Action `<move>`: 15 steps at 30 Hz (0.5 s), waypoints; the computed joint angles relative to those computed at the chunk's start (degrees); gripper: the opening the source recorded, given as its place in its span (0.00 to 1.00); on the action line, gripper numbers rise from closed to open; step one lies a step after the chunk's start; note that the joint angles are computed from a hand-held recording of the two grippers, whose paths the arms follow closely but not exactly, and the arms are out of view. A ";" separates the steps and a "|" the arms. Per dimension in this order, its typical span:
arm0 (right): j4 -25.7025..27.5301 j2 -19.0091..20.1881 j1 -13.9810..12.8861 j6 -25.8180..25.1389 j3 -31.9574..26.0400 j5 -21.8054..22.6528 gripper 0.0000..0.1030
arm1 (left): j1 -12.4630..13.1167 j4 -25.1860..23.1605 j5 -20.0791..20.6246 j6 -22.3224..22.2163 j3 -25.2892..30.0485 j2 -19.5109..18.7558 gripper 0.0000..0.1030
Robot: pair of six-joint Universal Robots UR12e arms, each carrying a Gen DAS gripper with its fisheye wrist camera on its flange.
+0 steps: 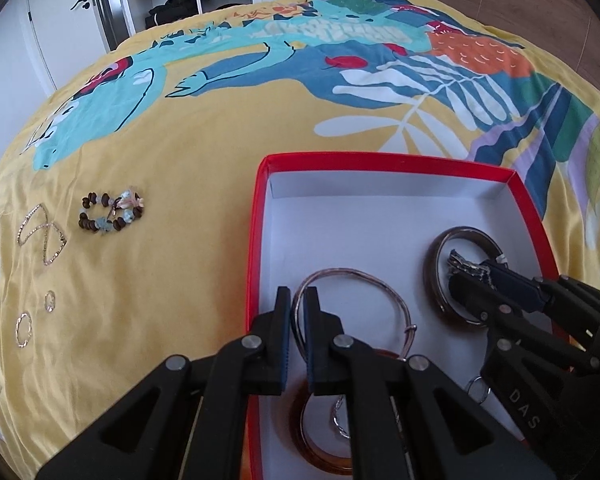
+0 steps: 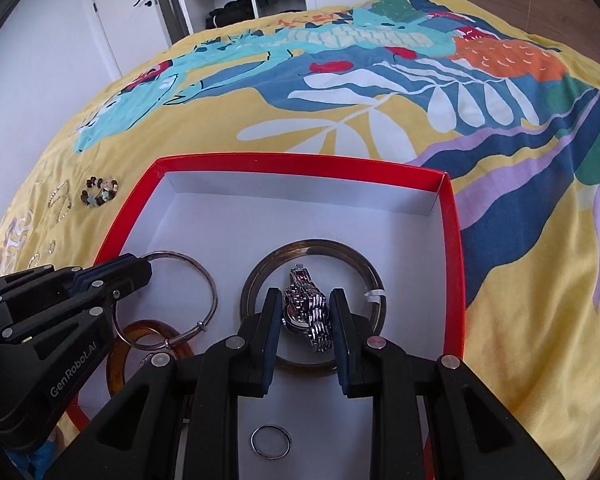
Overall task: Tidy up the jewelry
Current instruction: 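Carry the hoop and watch into the red box and open both tools, then lift both tools out of the box and pull them back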
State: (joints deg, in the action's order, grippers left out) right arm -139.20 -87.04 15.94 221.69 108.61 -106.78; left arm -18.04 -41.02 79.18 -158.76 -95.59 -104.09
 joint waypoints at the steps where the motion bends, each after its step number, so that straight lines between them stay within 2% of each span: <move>1: 0.15 0.00 0.01 -0.40 -0.07 0.10 0.24 | 0.03 -0.05 -0.04 0.05 -0.03 0.05 0.06; 6: 0.63 -0.37 0.14 -1.01 -0.11 -0.11 0.25 | 0.34 -1.16 -0.89 -0.06 0.06 0.43 0.07; 9: 1.21 -0.87 0.50 -0.50 -0.10 -0.95 0.36 | 0.64 -1.06 -1.87 0.02 -0.19 1.16 0.10; 11: 1.48 -1.44 0.78 -0.01 0.01 -1.49 0.36 | 0.80 -0.61 -2.16 -0.11 -0.47 1.95 0.18; 15: 2.18 -2.88 1.62 1.59 -0.13 -2.70 0.37 | 1.61 0.10 -3.55 -0.87 -1.09 4.13 0.22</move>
